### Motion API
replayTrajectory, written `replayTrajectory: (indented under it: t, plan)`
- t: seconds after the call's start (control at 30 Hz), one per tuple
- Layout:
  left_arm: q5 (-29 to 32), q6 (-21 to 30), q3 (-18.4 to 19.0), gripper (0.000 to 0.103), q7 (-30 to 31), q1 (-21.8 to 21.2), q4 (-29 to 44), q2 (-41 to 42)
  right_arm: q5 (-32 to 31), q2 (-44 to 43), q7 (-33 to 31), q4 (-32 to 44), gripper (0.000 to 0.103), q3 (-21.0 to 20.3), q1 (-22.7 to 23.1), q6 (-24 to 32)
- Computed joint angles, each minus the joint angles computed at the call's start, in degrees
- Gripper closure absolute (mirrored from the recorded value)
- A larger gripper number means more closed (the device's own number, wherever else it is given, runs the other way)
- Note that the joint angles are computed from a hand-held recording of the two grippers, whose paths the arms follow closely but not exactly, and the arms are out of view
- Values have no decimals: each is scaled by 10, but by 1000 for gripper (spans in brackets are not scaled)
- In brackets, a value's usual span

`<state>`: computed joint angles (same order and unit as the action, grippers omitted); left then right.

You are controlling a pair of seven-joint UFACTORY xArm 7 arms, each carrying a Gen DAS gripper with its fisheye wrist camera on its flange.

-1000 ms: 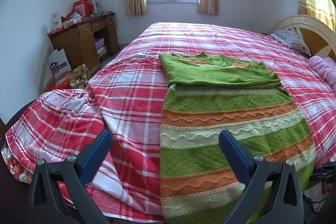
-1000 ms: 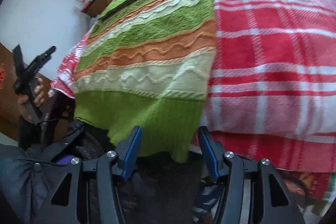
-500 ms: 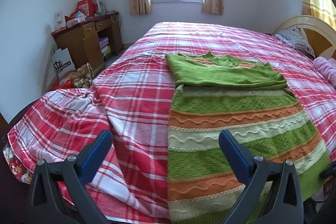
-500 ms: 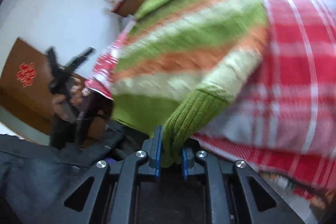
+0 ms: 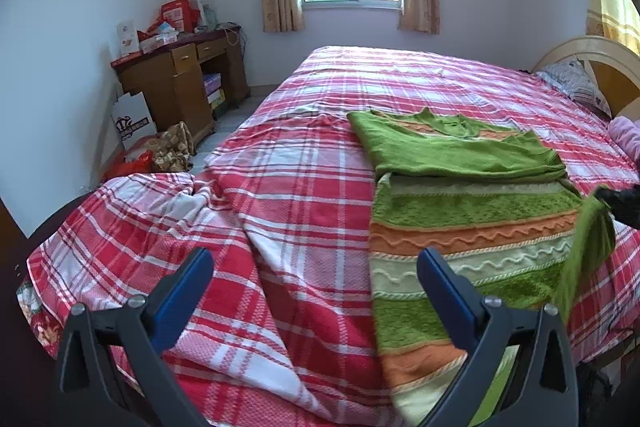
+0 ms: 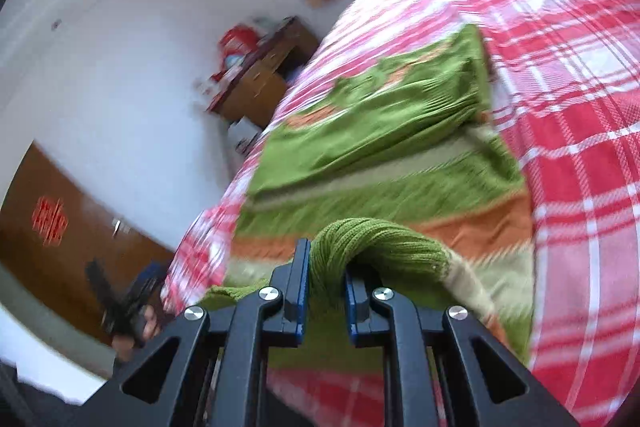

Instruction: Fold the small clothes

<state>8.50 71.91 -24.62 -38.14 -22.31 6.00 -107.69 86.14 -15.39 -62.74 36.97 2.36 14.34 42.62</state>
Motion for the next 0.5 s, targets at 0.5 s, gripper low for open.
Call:
replayTrajectory:
  t: [0.5]
  plan:
    - [-82,-213,91,0,90,-47,-59,110,52,101,-8,55,88,42,9,-143]
